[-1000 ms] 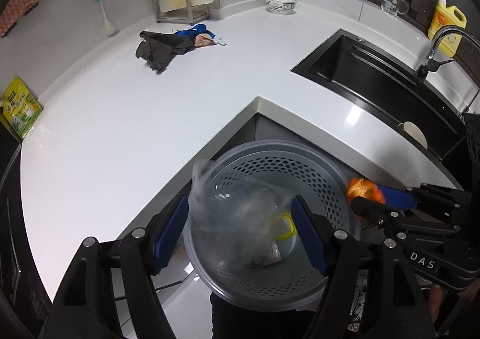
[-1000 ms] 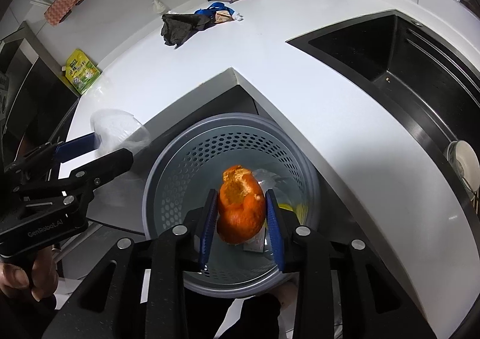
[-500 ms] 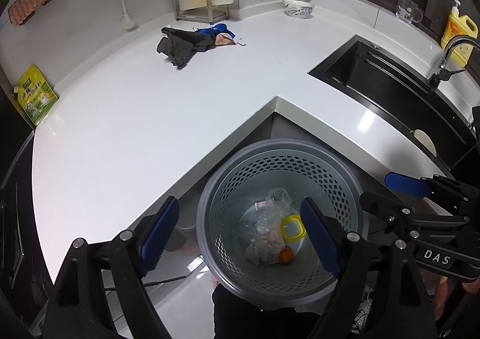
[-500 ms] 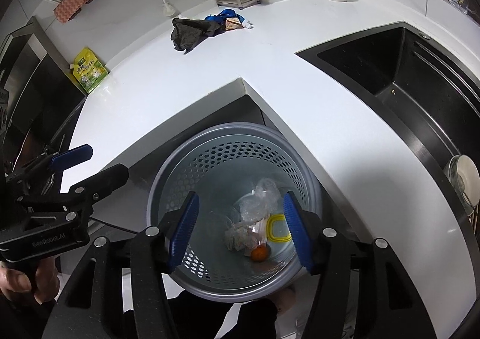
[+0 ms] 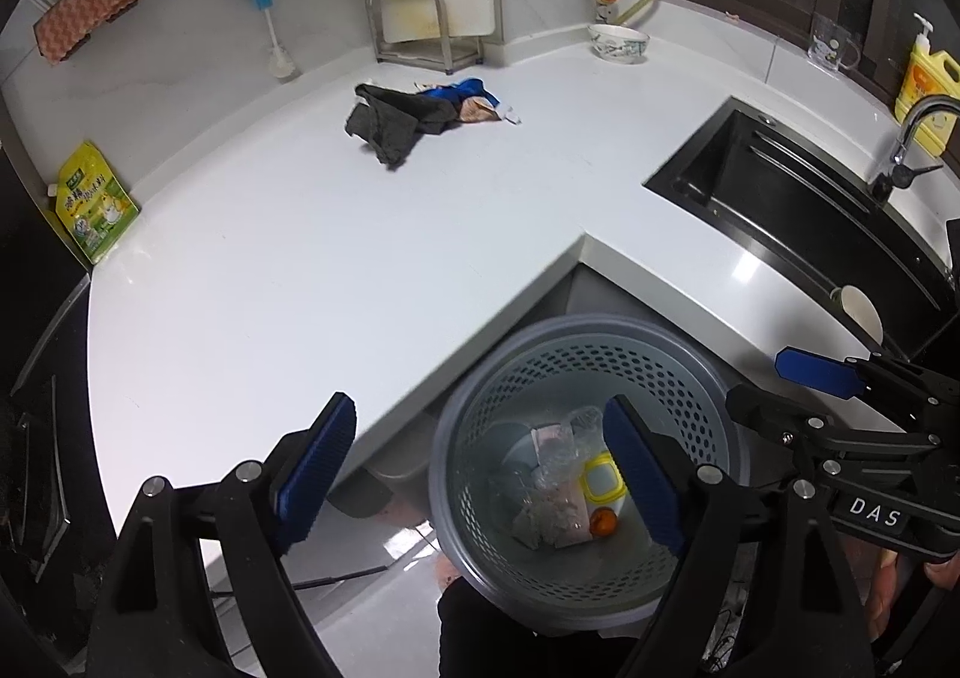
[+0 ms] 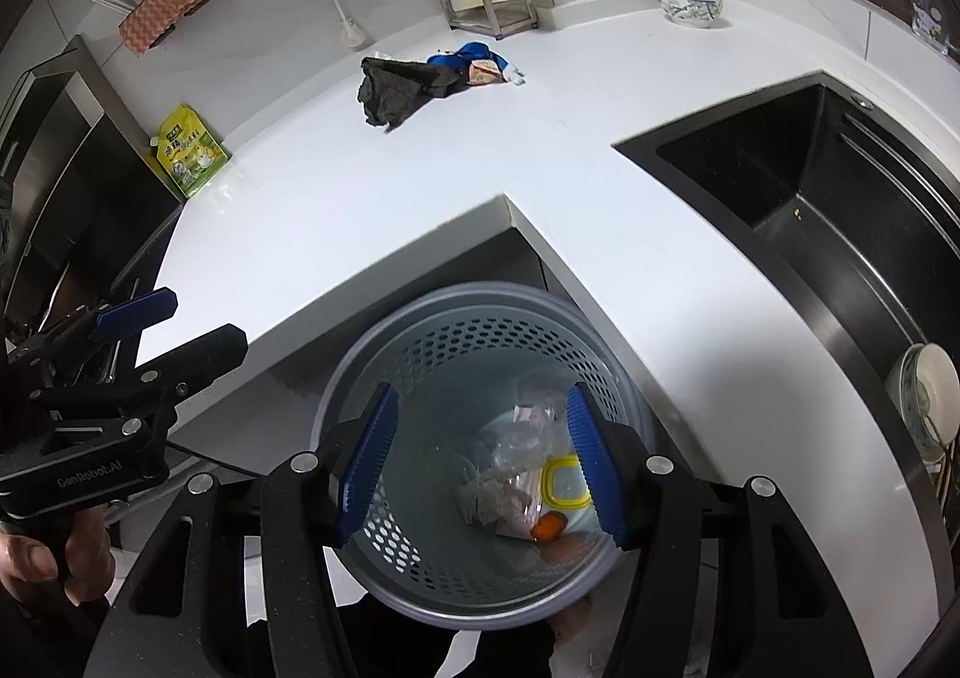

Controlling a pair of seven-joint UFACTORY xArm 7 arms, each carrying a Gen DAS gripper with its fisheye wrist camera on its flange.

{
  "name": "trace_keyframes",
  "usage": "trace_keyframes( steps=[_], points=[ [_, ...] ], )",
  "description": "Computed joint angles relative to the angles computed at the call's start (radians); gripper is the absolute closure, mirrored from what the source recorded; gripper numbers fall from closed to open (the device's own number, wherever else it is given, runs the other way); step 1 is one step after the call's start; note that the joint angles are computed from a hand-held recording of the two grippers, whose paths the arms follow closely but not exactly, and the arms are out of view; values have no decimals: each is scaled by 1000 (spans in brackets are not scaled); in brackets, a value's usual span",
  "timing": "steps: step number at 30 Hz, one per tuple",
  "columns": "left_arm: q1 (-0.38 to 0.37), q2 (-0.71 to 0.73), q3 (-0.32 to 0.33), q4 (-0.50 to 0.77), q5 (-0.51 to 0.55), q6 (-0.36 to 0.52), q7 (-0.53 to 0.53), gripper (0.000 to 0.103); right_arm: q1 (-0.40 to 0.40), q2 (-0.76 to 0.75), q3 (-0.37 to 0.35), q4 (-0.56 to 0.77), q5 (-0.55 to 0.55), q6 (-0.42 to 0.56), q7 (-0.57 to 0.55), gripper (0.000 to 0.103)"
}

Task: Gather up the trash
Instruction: 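Move both grippers back over the counter to the cloth pile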

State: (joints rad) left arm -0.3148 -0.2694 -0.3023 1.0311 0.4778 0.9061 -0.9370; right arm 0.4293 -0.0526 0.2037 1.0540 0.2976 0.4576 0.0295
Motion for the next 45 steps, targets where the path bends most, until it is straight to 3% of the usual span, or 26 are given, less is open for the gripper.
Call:
trace_keyframes(
  steps=[16, 24, 34, 45],
  points=[
    [72, -19, 43, 32, 38, 28, 42, 19, 12, 133, 19, 200, -134, 24, 88, 45],
    [118, -27, 71, 42, 27, 28, 82, 15, 55, 221, 5, 354, -294, 71, 209, 40],
    [168, 3, 117, 78, -5, 19, 163, 15, 147, 396, -45, 653, -492, 229, 380, 36],
    [211, 112, 177, 166, -17, -72, 280, 9, 206, 632, -102, 994, -524, 352, 423, 36]
  ],
)
